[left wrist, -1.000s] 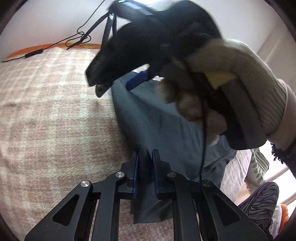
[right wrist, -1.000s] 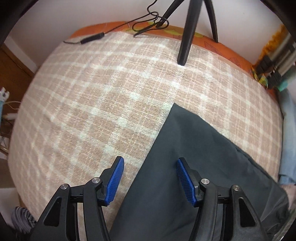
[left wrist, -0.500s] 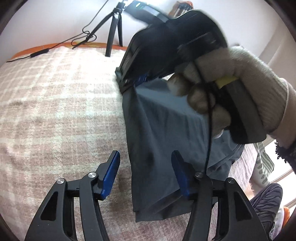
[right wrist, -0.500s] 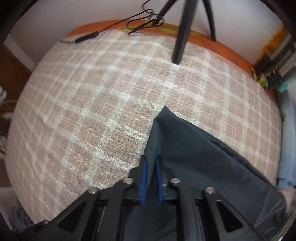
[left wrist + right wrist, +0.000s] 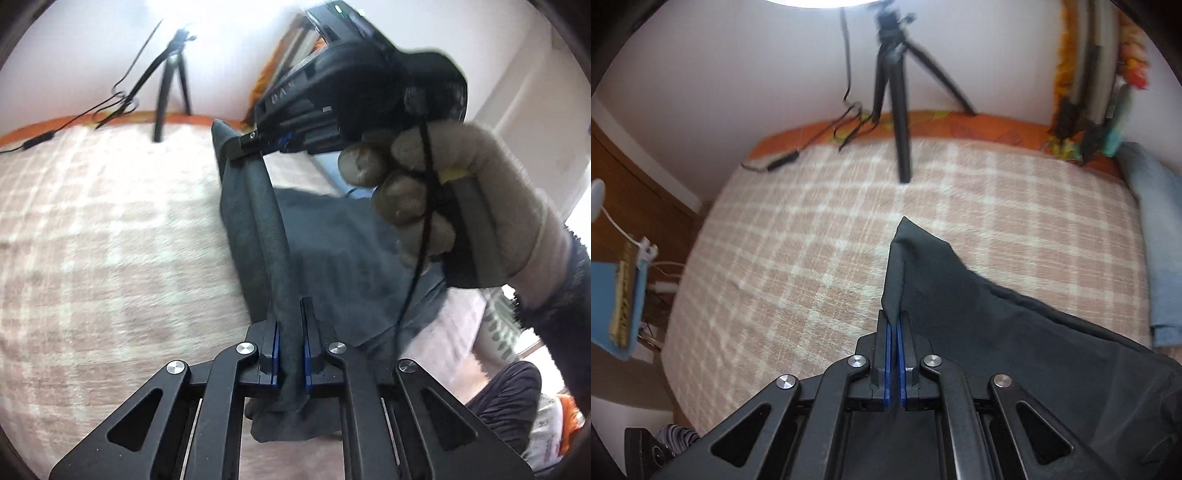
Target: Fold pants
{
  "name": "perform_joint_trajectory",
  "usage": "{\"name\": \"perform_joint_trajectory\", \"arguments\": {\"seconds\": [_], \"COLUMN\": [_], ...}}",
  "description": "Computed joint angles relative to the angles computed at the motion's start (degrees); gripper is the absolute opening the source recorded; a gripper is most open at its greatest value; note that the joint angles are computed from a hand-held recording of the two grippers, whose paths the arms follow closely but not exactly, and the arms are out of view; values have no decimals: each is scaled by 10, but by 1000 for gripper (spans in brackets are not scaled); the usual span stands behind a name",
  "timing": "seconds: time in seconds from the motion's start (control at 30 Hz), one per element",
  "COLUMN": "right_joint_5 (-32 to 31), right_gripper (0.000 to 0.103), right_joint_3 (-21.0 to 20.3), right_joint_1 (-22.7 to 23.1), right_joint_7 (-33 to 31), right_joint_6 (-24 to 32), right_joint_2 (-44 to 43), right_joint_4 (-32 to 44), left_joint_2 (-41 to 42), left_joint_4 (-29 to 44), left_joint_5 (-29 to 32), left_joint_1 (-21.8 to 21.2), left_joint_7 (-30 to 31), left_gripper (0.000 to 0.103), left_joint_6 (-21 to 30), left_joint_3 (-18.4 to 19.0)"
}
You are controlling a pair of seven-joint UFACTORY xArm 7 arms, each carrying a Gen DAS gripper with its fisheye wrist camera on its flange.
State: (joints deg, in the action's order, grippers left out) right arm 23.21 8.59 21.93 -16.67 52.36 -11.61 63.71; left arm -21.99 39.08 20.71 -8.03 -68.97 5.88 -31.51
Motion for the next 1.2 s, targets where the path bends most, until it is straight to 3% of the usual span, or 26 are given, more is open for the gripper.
{"name": "perform_joint_trajectory", "arguments": {"seconds": [0.07,0.2,0.33,0.47,0.57,1.03,1.2], "right_joint_5": [26,54,70,84,97,83,69], "right_gripper": [0,0,0,0,0,0,0], "right_joint_3": [-14,-46,-70,-93,-114,-159,-167], "right_joint_1": [-4,-23,-45,-68,-89,-195,-229], "right_joint_7": [-14,-49,-73,-101,-129,-206,-226], "right_joint_6": [0,18,32,39,60,91,90], "right_joint_2": [-12,-48,-65,-69,-68,-39,-20], "right_joint_4": [-8,-18,-18,-18,-14,5,15], "left_joint_2": [27,83,146,214,265,480,535], "left_joint_4": [23,91,164,234,288,531,606], "left_joint_5": [-4,36,120,177,188,93,58], "left_joint_1": [-7,16,31,5,-28,-148,-189], "left_joint_7": [5,-2,-45,-63,-42,168,217], "left_gripper": [7,7,7,7,7,7,7], "left_joint_6": [-27,-20,-3,18,42,103,118], "left_joint_3": [2,-34,-65,-62,-50,-11,11]}}
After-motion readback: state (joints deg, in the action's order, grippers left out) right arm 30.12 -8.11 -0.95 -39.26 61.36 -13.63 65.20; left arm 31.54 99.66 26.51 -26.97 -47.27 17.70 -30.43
